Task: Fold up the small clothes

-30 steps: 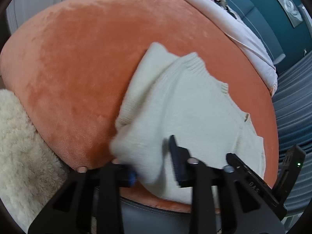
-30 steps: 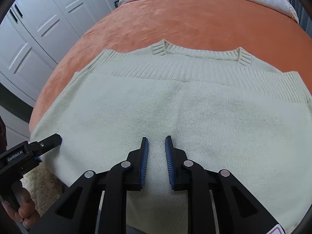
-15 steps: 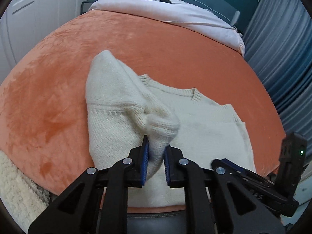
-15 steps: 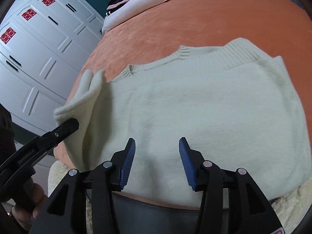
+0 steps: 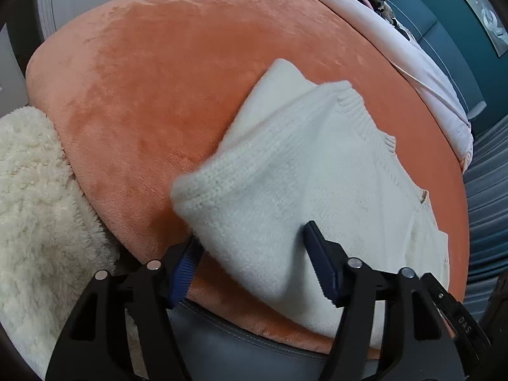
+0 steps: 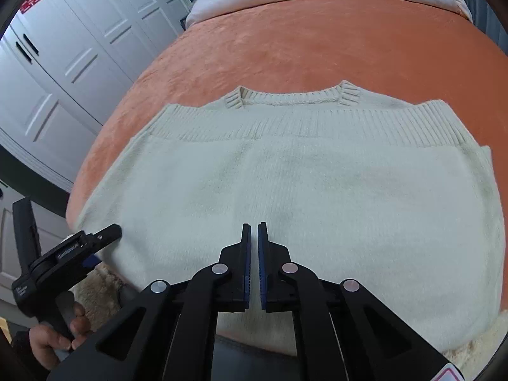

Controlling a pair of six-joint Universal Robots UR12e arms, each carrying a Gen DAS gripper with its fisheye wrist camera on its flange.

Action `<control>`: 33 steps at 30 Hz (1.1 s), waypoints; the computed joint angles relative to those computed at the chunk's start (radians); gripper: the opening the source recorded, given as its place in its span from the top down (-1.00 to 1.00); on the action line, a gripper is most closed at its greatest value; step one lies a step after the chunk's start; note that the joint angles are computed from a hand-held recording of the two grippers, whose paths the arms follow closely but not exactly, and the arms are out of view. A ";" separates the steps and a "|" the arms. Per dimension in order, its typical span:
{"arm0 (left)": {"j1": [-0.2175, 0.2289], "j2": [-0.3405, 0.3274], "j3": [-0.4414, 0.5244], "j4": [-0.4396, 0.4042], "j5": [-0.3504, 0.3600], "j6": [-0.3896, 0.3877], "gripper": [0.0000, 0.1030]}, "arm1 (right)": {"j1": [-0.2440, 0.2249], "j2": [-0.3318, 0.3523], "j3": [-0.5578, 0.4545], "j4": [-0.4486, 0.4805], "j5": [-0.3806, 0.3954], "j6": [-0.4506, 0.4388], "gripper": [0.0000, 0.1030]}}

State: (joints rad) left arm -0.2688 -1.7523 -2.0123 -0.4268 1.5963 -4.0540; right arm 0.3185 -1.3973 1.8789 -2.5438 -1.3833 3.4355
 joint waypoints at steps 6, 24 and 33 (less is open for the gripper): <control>0.043 -0.035 -0.019 0.133 -0.104 -0.027 -0.85 | -0.008 0.081 -0.068 0.074 0.048 0.002 1.00; -0.189 -0.110 0.319 0.123 -0.212 0.657 0.65 | -0.159 -0.213 0.269 -0.234 0.133 0.294 0.17; -0.295 -0.213 0.347 -0.042 -0.140 0.872 -0.21 | -0.287 -0.316 0.383 -0.278 0.176 0.375 -0.22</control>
State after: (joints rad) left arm -0.5640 -1.9654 -1.6649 -0.4684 1.4565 -3.1825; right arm 0.0316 -1.7135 2.2624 -2.8218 -1.2069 3.8102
